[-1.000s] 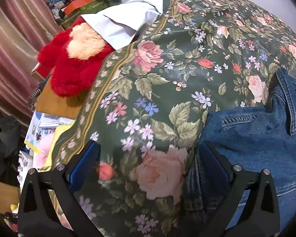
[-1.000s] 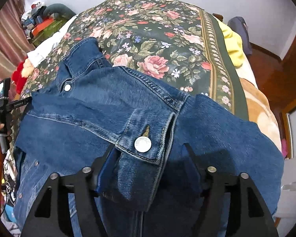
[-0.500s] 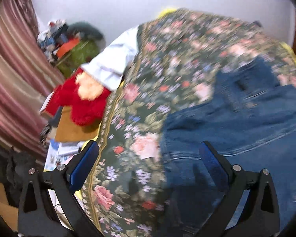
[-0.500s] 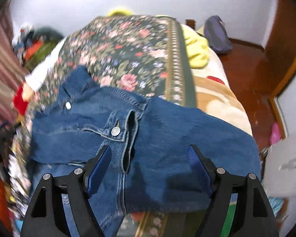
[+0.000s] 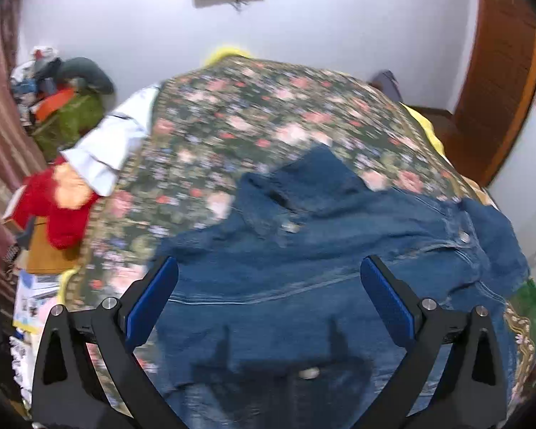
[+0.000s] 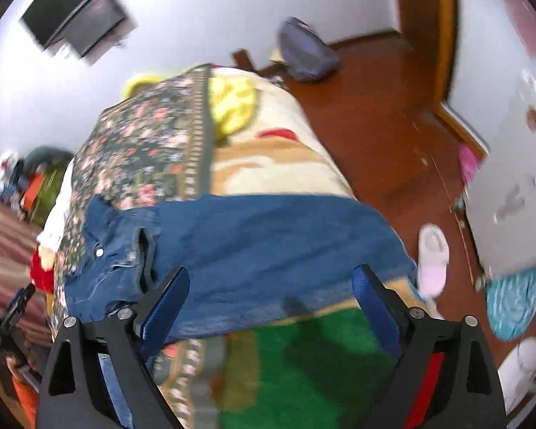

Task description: Fold large clothes

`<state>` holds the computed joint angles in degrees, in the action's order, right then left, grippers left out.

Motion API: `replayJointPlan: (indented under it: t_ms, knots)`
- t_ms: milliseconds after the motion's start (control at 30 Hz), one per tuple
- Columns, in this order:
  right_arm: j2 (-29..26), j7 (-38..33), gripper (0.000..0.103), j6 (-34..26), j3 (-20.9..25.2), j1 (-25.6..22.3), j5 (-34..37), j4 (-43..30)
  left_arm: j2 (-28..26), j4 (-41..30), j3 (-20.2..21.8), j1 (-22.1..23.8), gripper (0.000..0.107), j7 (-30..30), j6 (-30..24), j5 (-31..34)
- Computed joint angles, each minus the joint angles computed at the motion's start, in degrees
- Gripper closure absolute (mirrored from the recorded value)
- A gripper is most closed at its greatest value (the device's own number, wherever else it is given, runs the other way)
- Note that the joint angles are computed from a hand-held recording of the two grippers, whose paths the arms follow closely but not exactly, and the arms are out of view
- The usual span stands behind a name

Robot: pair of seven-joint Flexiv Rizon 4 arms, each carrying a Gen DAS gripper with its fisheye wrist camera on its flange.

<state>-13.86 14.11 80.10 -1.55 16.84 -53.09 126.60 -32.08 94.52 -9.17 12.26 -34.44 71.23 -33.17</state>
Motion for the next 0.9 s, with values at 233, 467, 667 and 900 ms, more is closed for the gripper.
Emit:
replayJointPlan:
  t_ms: [233,467,667,900]
  knots:
    - [-5.2,7.7,0.011,15.5,-7.0,1.5,3.9,7.2,-5.5,-4.9,3.0,-6.0,0.004,-6.8,-9.4,6.7]
    - [-14.5,5.5,0.012,26.0,-4.5,-2.7,11.7,5.3,-10.9,-10.4,3.3,-9.2,0.004,-12.3,-14.4,10.4]
    - [-19.6,2.1,0.032,26.0,-4.1,-3.1,16.9,0.0,-12.0,-10.6,1.2,-7.5,0.004,-12.8,-16.4,8.7]
    - [-16.1,-5.7,0.081,15.3,-9.7,4.3,16.7,-3.2,-9.6,-7.1,2.0,-7.6,0.006,-13.3,-11.9,8.7]
